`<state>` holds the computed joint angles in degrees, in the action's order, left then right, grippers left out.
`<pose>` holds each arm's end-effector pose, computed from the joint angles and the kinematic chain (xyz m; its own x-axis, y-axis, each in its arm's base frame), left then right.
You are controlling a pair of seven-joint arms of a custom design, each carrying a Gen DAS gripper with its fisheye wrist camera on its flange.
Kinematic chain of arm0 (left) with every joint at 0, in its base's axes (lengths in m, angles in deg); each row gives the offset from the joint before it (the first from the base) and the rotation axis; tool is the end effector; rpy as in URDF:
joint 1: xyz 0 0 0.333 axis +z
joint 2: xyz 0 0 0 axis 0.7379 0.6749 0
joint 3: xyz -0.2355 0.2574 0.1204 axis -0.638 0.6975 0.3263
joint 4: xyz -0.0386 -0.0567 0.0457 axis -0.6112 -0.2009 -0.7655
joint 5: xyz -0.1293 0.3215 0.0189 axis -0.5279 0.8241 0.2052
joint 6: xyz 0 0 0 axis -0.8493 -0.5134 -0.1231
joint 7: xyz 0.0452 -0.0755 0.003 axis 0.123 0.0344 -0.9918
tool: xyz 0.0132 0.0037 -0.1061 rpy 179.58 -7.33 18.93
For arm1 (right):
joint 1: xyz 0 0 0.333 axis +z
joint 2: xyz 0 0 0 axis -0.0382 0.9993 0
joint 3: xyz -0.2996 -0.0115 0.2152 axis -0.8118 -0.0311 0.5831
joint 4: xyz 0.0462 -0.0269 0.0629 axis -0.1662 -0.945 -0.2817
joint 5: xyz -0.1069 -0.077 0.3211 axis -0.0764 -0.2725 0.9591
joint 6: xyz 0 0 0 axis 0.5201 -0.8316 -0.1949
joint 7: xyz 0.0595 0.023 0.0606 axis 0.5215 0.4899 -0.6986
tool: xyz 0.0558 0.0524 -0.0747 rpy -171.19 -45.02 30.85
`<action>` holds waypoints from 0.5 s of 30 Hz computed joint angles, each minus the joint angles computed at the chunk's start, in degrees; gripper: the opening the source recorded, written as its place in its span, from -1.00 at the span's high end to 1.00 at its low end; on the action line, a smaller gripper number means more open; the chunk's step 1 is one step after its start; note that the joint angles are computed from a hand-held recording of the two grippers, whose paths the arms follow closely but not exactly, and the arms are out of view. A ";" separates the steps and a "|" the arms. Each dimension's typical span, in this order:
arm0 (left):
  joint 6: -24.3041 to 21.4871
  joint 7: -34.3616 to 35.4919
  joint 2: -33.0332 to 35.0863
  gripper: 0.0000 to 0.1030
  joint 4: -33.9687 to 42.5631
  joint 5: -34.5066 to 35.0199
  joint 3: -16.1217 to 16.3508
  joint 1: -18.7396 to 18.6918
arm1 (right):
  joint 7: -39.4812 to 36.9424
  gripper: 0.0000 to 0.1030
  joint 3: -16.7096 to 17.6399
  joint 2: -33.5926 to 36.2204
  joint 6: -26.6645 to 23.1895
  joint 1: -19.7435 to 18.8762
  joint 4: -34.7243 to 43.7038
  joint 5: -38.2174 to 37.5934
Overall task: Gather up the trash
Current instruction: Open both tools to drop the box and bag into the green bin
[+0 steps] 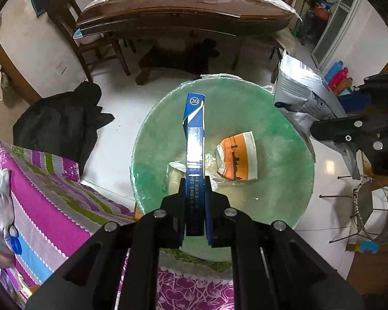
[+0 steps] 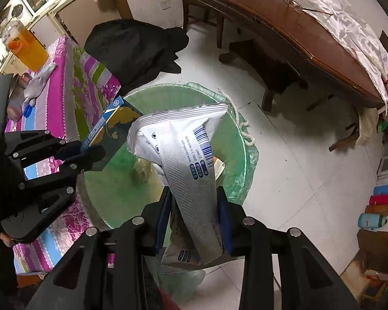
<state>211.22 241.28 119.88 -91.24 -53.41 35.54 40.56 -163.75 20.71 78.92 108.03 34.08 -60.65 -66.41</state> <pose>0.7031 -0.2602 0.2951 -0.9972 -0.0743 0.0007 -0.0691 0.9240 -0.3761 0.4954 0.3683 0.3480 -0.6776 -0.7319 -0.0712 -0.6891 0.6658 -0.2861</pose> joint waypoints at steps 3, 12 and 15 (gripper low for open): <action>0.09 -0.39 0.19 0.80 0.24 0.35 0.29 -0.28 | -0.40 0.30 -0.03 0.25 0.76 -0.37 -0.20 0.29; 0.43 -2.36 1.22 0.06 2.37 0.13 0.37 -0.47 | 2.80 -0.03 -2.18 0.05 5.50 0.18 -2.12 -2.07; 1.48 -1.51 1.06 0.06 1.82 0.06 0.06 0.07 | 3.41 -0.03 -2.30 -0.14 5.47 0.26 -2.12 -2.95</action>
<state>212.70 239.77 120.94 -89.42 -53.35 35.60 40.63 -160.34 18.41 78.78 113.50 34.34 -62.77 -69.35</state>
